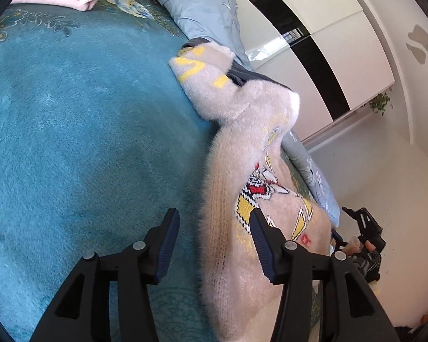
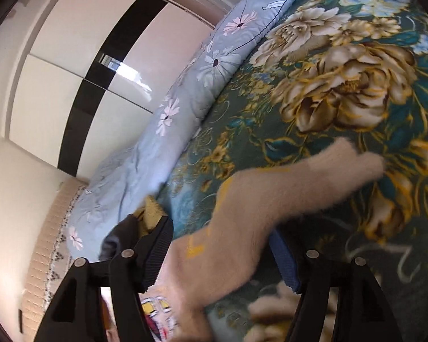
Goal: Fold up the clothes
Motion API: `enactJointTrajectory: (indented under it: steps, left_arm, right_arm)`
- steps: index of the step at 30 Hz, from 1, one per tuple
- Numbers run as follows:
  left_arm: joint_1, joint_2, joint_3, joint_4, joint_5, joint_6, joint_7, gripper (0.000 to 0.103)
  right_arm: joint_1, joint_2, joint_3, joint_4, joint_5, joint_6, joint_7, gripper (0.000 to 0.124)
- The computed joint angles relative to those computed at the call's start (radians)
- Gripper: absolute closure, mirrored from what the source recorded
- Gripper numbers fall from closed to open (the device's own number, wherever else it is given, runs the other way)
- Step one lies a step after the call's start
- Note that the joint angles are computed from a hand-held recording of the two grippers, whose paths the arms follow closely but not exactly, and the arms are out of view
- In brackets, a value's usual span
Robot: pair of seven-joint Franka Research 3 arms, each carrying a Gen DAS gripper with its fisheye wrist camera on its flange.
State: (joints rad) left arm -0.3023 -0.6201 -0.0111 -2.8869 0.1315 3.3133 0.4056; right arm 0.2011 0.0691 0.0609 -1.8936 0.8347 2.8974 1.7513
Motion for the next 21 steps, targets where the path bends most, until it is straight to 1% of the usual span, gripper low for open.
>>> enactJointTrajectory:
  steps: [2,3,5,7,8,9,10,11,12,13,14,16,17,19,20,21]
  left_arm:
    - [0.006,-0.012,0.004,-0.002,-0.004,-0.013,-0.005,0.051]
    - [0.007,-0.020,0.012,-0.001,-0.005,-0.022,-0.003,0.050]
    - [0.014,-0.036,0.026,0.001,-0.009,-0.043,0.002,0.050]
    - [0.056,-0.056,0.011,0.015,-0.014,-0.086,0.009,0.050]
    - [0.073,-0.061,0.010,0.031,-0.012,-0.116,0.020,0.050]
    - [0.085,-0.057,0.014,0.055,-0.011,-0.150,0.036,0.050]
    - [0.097,-0.049,0.017,0.080,-0.010,-0.180,0.053,0.050]
    - [0.108,-0.029,0.025,0.114,-0.013,-0.204,0.072,0.048]
    - [0.123,-0.001,0.028,0.157,-0.019,-0.239,0.084,0.041]
    - [0.141,0.025,0.025,0.198,-0.029,-0.280,0.089,0.039]
    - [0.154,0.059,0.028,0.239,-0.045,-0.306,0.091,0.038]
    - [0.118,0.134,0.089,0.311,-0.115,-0.319,0.124,0.037]
    - [0.086,0.163,0.128,0.332,-0.164,-0.311,0.146,0.035]
    - [-0.011,0.239,0.231,0.391,-0.290,-0.292,0.203,0.034]
    - [-0.066,0.276,0.287,0.425,-0.359,-0.291,0.240,0.034]
    - [-0.098,0.312,0.323,0.461,-0.411,-0.310,0.271,0.033]
  right_arm:
    - [0.012,-0.024,0.019,-0.004,0.052,0.048,-0.082,0.053]
    - [0.022,-0.033,0.024,-0.005,0.058,0.072,-0.112,0.053]
    - [0.044,-0.045,0.022,-0.016,-0.055,0.127,-0.090,0.053]
    - [0.060,-0.054,0.018,-0.025,-0.194,0.173,-0.045,0.053]
    - [0.066,-0.051,0.017,-0.019,-0.191,0.178,-0.085,0.053]
    - [0.065,-0.041,0.027,0.006,-0.119,0.151,-0.177,0.052]
    - [0.046,-0.025,0.058,0.043,0.024,0.089,-0.321,0.052]
    - [0.053,-0.009,0.053,0.077,0.133,0.021,-0.432,0.052]
    - [0.049,0.007,0.059,0.103,0.203,-0.047,-0.508,0.052]
    - [0.053,0.024,0.065,0.119,0.228,-0.106,-0.549,0.052]
    - [0.063,0.040,0.068,0.128,0.204,-0.146,-0.554,0.052]
    - [0.086,0.067,0.072,0.139,0.114,-0.201,-0.524,0.052]
    - [0.094,0.079,0.076,0.146,0.087,-0.225,-0.520,0.052]
    - [0.101,0.088,0.085,0.146,0.077,-0.243,-0.539,0.052]
    - [0.105,0.091,0.086,0.145,0.066,-0.238,-0.544,0.052]
    - [0.109,0.094,0.087,0.145,0.055,-0.232,-0.549,0.052]
